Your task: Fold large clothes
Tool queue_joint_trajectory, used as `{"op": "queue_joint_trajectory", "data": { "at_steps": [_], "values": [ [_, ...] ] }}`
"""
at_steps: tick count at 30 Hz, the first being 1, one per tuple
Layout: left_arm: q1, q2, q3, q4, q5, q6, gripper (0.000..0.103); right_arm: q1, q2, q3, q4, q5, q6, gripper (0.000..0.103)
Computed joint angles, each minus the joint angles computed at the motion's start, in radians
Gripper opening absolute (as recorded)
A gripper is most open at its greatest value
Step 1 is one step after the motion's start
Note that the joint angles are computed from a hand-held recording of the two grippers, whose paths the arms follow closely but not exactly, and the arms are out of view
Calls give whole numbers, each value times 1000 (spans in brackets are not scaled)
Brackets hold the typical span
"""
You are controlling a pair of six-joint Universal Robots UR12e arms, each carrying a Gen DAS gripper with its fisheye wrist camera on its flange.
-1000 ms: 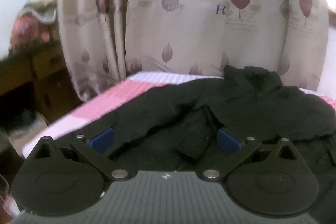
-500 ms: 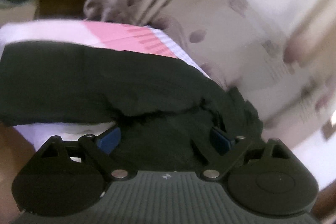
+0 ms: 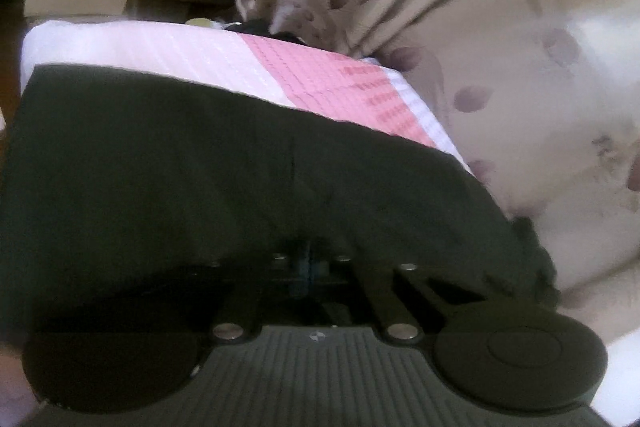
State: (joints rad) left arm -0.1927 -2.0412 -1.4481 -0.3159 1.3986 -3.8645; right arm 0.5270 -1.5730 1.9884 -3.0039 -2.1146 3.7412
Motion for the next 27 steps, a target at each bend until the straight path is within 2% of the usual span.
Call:
{"op": "queue_joint_trajectory", "data": {
  "at_steps": [3,5,6,8,9,10,11,12,13,17,21,24,27],
  "values": [
    [8,-21,34,-10,6,15,0,-2,1,-4,15,9,6,103],
    [23,-16,40,-25,-41,-7,0,-4,1,-10,27,11,0,103],
    [32,-6,24,2,-77,-12,0,-3,2,-11,26,8,-9,103],
    [45,35,-16,16,-129,41,6,0,7,-9,2,-3,-24,103],
    [53,58,-38,1,-156,43,25,-2,9,-8,-1,-2,-22,103],
    [63,83,-71,11,-192,26,51,-5,9,-8,3,6,-12,103],
    [70,107,-101,20,-212,19,65,-9,10,-9,11,18,-2,103],
    [74,128,-123,5,-215,13,93,-14,10,-10,21,36,10,103],
    [76,146,-147,9,-207,-6,99,-18,9,-11,32,55,24,103],
    [83,149,-163,16,-218,0,96,-19,12,-19,42,92,25,103],
    [88,120,-136,-32,-242,-33,96,2,11,-22,28,44,-26,103],
    [81,104,-121,-16,-221,-25,98,10,10,-21,21,11,-31,103],
    [71,97,-109,-23,-183,-33,97,1,4,-21,55,35,8,103]
  ]
}}
